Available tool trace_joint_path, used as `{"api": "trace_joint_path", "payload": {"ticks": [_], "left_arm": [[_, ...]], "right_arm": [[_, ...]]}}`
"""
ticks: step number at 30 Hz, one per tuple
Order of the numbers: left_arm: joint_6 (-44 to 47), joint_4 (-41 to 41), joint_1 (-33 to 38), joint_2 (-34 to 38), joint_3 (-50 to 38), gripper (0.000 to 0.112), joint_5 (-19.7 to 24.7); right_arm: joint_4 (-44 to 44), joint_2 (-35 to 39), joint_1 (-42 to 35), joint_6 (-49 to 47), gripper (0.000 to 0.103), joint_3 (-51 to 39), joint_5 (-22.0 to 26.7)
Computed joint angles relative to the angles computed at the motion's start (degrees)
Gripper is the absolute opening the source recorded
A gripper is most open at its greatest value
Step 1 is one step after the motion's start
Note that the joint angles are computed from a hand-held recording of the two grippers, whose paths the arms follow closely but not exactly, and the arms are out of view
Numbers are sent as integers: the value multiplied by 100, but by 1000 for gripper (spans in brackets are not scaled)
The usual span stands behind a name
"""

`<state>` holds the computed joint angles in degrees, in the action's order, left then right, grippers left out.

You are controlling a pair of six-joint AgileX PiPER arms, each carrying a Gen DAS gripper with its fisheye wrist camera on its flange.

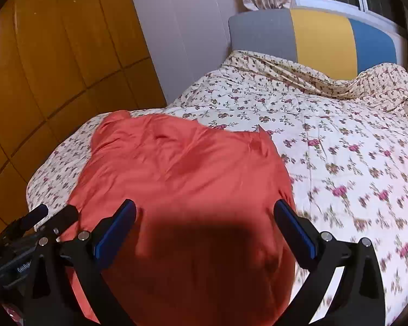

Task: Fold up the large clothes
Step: 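Lower the jacket bundle onto the quilt and open both grippers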

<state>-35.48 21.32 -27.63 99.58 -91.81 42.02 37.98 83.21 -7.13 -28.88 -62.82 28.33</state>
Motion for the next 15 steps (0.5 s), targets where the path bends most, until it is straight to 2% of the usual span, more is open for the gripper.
{"api": "trace_joint_path", "payload": {"ticks": [6, 12, 15], "left_arm": [[-457, 527, -342, -1167, 1405, 100, -312], [-1653, 1717, -897, -1928, 2107, 100, 138], [-1659, 1717, -989, -2206, 2311, 100, 287]], "right_arm": [[-154, -1105, 104, 210, 101, 885, -12], [-2292, -2004, 738, 2203, 101, 1391, -12], [-2549, -2526, 826, 2571, 101, 1716, -14]]}}
